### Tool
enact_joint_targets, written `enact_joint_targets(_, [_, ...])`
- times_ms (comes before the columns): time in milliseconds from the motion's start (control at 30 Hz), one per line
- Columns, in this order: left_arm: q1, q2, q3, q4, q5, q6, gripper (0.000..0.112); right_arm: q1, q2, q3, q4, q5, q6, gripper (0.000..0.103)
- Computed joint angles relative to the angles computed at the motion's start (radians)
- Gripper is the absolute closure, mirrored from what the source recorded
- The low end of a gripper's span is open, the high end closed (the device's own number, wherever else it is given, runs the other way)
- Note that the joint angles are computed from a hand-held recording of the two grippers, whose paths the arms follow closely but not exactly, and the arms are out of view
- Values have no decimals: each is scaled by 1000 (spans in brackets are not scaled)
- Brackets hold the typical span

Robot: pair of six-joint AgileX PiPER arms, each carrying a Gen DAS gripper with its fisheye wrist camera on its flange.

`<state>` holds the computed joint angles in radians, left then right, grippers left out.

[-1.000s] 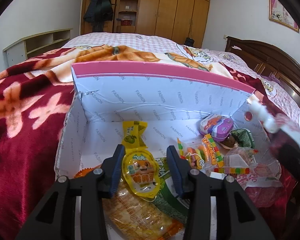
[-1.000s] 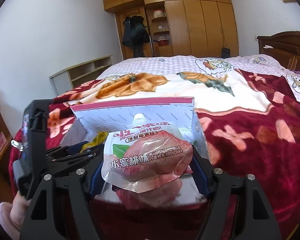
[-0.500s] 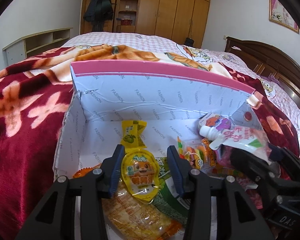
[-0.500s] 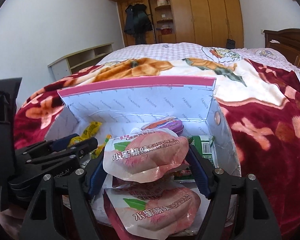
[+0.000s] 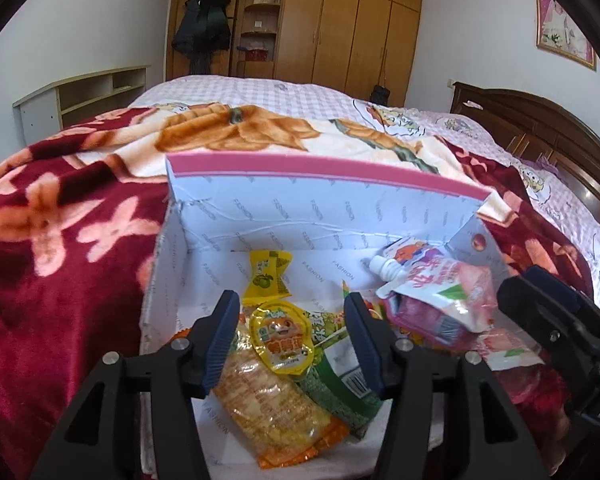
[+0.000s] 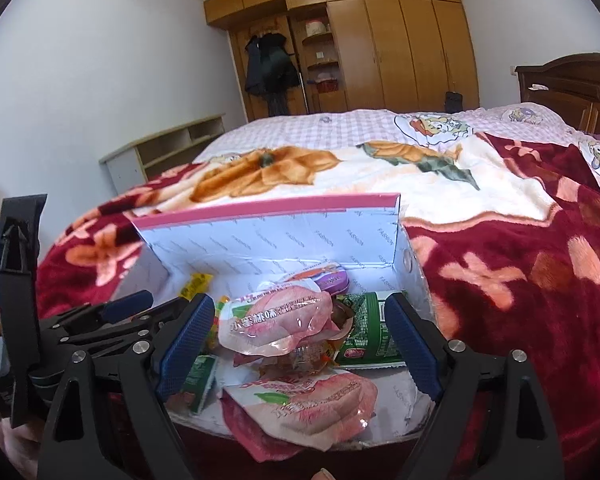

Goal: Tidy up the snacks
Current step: 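Lower both snacks into the pink box and open both tools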

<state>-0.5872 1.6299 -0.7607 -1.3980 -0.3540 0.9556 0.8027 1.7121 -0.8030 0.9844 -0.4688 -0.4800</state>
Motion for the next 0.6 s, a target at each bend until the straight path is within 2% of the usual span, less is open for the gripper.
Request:
enact_joint_targets(167, [-50, -66, 43, -69, -55, 41, 49, 44, -40, 42, 27, -36, -14, 14])
enact_joint_targets(600, [-205, -244, 153, -243, -183, 108, 48, 164, -152, 165, 136, -134, -31, 14])
